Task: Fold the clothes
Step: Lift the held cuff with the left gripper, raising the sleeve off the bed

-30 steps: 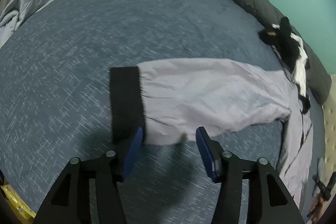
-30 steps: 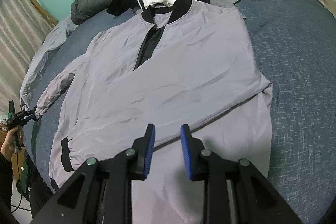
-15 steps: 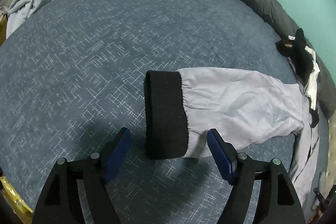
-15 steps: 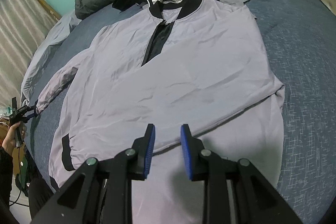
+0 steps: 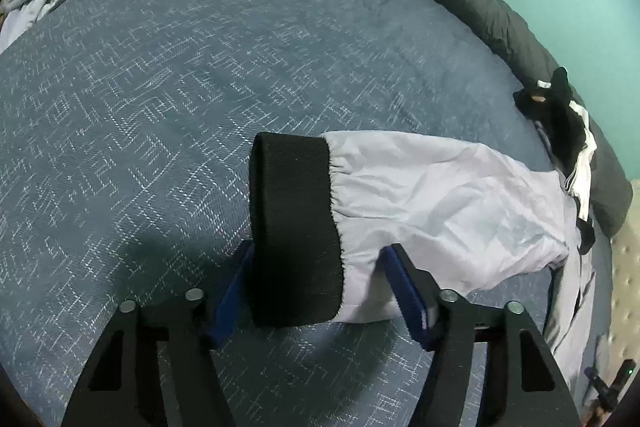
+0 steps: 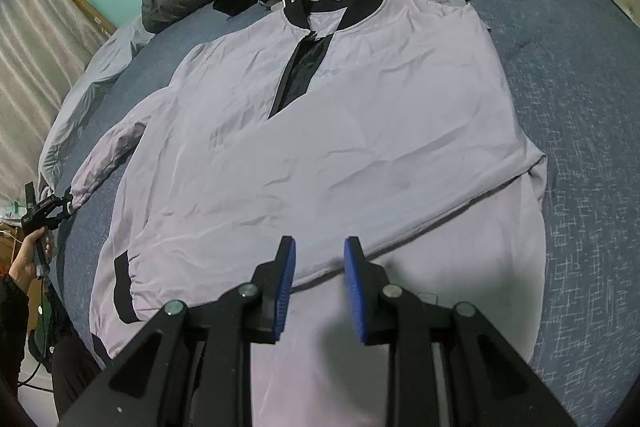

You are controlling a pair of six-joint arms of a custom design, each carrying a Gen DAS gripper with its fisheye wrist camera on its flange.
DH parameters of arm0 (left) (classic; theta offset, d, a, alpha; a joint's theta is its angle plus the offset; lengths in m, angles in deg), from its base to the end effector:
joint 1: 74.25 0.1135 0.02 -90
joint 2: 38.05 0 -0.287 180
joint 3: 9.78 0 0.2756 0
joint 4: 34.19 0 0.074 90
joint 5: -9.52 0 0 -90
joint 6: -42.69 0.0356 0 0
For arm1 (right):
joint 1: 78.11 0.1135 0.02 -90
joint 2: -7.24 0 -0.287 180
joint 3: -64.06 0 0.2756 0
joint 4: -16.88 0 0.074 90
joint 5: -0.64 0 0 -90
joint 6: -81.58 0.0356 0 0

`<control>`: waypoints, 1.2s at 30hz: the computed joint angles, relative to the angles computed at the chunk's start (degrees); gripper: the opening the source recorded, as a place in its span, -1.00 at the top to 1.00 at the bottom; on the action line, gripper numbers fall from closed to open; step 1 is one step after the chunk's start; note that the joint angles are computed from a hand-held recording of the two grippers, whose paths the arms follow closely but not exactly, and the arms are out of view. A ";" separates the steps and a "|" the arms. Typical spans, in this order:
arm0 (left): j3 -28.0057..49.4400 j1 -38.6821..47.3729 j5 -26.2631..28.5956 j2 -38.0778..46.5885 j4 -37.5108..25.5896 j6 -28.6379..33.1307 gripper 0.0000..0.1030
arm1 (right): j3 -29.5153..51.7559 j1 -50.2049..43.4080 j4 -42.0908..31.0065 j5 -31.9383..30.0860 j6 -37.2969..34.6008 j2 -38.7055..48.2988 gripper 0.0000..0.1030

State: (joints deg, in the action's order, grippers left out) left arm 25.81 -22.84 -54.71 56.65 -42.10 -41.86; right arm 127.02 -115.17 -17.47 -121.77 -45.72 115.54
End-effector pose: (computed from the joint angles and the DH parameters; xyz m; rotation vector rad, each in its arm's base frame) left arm 0.1533 0.1673 0.0654 -0.8927 2.4109 -0.2681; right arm 0.2688 -0.1791 0.0876 -0.0742 2.6218 0.4642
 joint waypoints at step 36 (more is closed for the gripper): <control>7.80 -42.87 -11.12 -35.04 -20.28 -23.18 0.70 | 3.47 -7.42 -7.50 -6.13 -4.99 -0.35 0.52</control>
State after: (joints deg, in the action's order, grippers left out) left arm 33.61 -65.71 -65.83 21.60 -62.38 -65.04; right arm 130.49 -122.60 -24.97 -127.89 -50.71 115.18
